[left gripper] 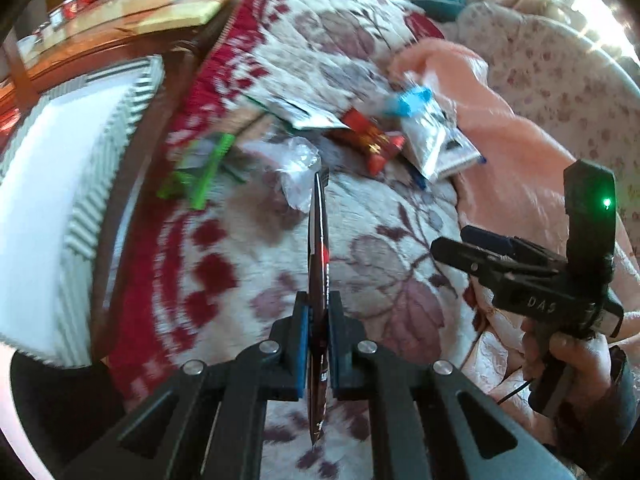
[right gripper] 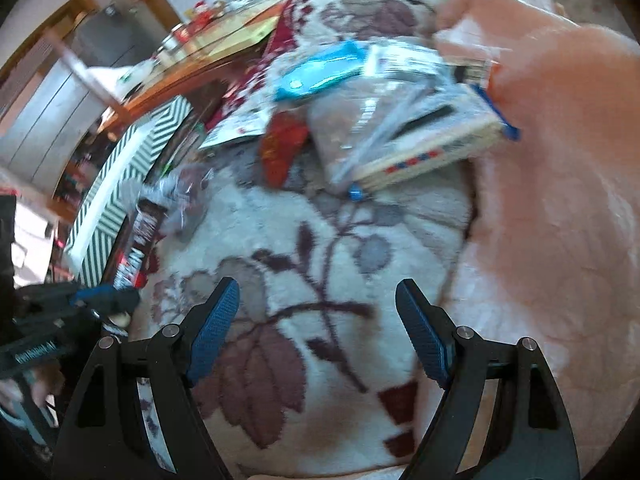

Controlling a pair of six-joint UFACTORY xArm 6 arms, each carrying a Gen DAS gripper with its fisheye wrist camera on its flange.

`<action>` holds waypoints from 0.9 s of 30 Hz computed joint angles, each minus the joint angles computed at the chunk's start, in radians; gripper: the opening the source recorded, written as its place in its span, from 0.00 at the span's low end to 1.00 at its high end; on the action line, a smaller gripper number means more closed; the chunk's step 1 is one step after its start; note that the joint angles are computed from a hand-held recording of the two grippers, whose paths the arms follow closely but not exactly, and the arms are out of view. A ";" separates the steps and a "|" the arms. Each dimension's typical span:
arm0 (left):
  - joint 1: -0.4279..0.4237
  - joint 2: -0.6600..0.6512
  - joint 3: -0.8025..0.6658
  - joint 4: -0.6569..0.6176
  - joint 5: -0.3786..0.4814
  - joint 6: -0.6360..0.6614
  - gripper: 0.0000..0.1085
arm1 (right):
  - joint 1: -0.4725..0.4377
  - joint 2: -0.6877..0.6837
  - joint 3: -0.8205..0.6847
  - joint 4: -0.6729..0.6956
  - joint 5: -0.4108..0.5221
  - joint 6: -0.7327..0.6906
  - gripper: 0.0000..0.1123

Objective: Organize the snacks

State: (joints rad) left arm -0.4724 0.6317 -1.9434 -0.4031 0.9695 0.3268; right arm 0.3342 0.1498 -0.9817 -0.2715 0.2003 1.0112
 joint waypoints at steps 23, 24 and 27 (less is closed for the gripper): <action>0.094 0.023 -0.019 0.079 -0.151 -0.120 0.09 | 0.071 0.396 -0.587 0.139 0.172 -0.374 0.72; 0.097 0.032 -0.032 0.084 -0.150 -0.129 0.09 | 0.071 0.404 -0.598 0.146 0.173 -0.380 0.72; 0.106 0.063 -0.076 0.102 -0.139 -0.155 0.09 | 0.072 0.444 -0.656 0.157 0.195 -0.407 0.72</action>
State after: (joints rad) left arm -0.3662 0.6952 -2.0198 -0.3014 0.8307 0.1715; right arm 0.4062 0.5939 -1.6377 -0.1147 0.3951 0.6038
